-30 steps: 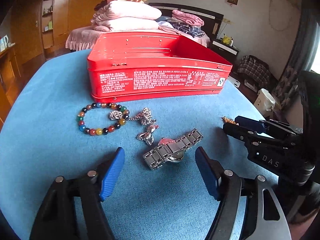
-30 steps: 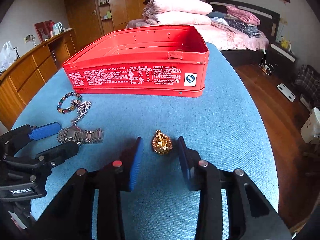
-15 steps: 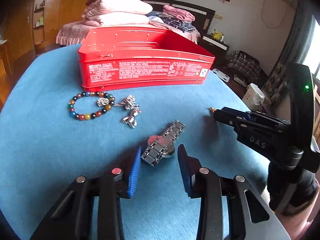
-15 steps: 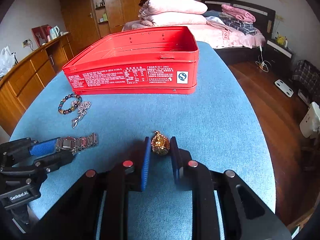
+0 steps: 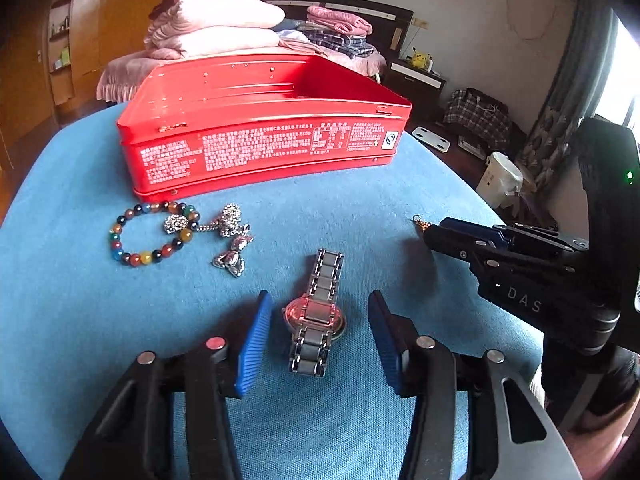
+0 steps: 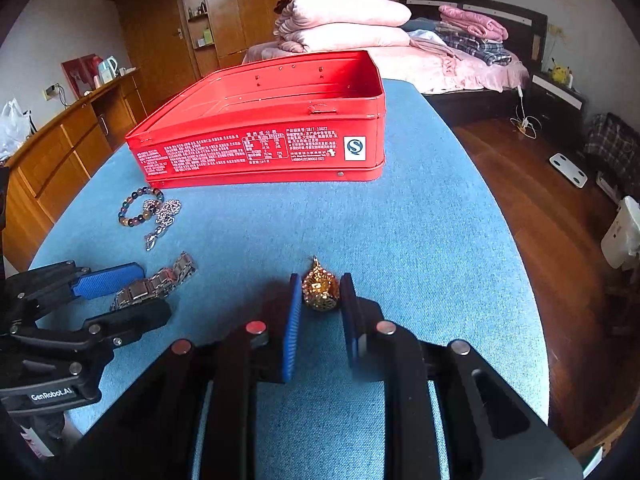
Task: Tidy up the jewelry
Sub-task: 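Grasp the silver wristwatch with the left tool while the right tool holds the gold pendant, then lower the watch into the tin with the left tool while the right tool drops the pendant in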
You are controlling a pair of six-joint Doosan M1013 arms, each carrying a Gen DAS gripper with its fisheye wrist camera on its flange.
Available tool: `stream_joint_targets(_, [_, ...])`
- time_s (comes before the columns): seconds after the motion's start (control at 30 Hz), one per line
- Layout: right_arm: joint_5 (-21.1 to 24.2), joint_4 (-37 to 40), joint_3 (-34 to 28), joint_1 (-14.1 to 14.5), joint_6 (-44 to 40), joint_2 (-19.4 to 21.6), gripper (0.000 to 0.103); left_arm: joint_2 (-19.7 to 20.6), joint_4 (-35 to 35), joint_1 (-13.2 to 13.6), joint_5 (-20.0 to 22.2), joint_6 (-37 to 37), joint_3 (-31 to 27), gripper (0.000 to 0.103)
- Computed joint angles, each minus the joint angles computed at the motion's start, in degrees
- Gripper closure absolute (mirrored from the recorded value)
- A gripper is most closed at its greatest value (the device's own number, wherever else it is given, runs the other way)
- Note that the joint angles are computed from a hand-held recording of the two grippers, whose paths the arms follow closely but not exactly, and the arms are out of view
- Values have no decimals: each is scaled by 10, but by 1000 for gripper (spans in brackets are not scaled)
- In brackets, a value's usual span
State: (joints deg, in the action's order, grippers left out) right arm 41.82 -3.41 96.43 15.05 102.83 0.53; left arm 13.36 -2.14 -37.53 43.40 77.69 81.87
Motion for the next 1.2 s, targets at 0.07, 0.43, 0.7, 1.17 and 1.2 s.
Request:
stream_joint_targets(0.07, [-1,4,1,-1,-2,0,84,0,16,-4,0,-11,0,72])
stream_joint_targets(0.43, [-4,-2,4,6,11,-4,85,-16,12,-2,-20,-54,21,72])
stream_joint_targets(0.7, [-18,-5,5,13,3,-18,85,-28,65,-5,-43,-112,31,72])
stream_joint_targets(1.17, [-28,-4,-10,14,-5,-17,85,-30,139,-5,-64,-179,13,72])
stream_joint_targets(1.2, [-29,-4,-11,14,-6,-16,85,-29,142,-5,-65,-182,12,72])
